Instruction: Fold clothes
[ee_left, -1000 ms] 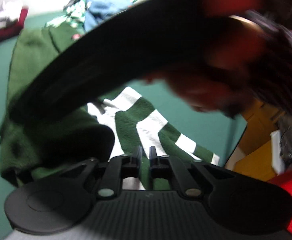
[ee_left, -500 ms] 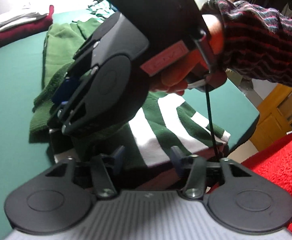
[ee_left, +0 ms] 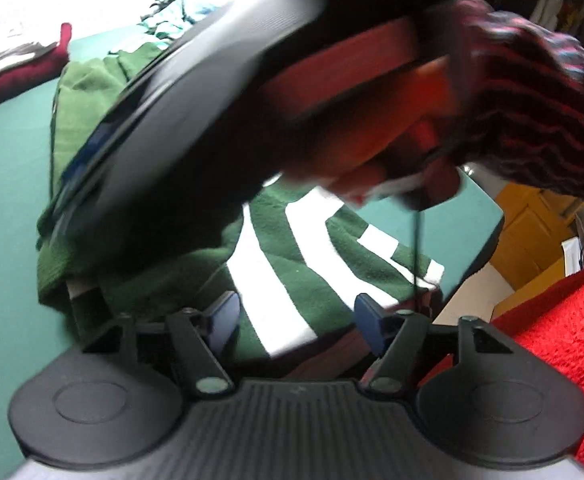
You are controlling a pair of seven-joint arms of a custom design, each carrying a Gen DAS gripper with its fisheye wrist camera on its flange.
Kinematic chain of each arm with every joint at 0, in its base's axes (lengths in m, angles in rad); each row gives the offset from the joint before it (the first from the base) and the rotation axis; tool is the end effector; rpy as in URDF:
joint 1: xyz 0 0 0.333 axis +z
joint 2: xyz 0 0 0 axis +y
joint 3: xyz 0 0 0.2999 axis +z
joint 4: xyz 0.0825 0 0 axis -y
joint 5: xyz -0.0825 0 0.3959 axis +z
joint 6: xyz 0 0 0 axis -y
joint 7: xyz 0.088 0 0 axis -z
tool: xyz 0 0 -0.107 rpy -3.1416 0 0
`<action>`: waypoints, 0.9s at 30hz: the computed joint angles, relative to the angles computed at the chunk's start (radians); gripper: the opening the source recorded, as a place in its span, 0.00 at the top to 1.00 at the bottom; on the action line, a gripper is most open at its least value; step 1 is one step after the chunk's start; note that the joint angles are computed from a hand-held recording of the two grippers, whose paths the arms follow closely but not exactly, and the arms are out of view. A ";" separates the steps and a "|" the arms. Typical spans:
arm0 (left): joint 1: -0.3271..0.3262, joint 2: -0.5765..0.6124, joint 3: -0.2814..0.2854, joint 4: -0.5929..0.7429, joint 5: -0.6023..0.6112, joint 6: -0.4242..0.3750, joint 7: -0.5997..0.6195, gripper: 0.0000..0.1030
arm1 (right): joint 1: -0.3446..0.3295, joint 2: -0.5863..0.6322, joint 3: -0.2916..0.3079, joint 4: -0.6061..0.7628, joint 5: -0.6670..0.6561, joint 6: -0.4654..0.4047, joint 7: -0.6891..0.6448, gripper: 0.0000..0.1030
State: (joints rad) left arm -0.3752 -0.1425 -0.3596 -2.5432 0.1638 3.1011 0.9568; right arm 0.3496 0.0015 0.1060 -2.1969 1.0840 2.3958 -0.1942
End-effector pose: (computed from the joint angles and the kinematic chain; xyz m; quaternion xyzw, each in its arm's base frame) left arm 0.3638 -0.3477 0.3740 -0.5593 0.7560 -0.3275 0.0916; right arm 0.5012 0.2534 0.3829 -0.9172 0.0525 -0.0334 0.3934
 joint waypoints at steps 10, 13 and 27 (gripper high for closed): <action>0.025 -0.038 -0.018 -0.046 0.015 -0.008 -0.067 0.27 | 0.004 0.046 0.024 0.012 -0.057 0.064 -0.092 0.92; 0.030 -0.033 -0.017 -0.043 0.024 -0.003 -0.065 0.26 | -0.010 0.048 0.017 0.024 -0.002 0.057 -0.076 0.96; 0.067 -0.011 -0.041 -0.001 0.137 -0.017 -0.097 0.20 | -0.146 -0.025 -0.099 -0.051 0.288 0.003 0.307 0.96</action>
State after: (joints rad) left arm -0.3080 -0.1531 -0.4008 -2.5444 0.3010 3.0845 0.8601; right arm 0.2033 -0.0232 0.0069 -2.2475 1.3722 2.3987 0.1132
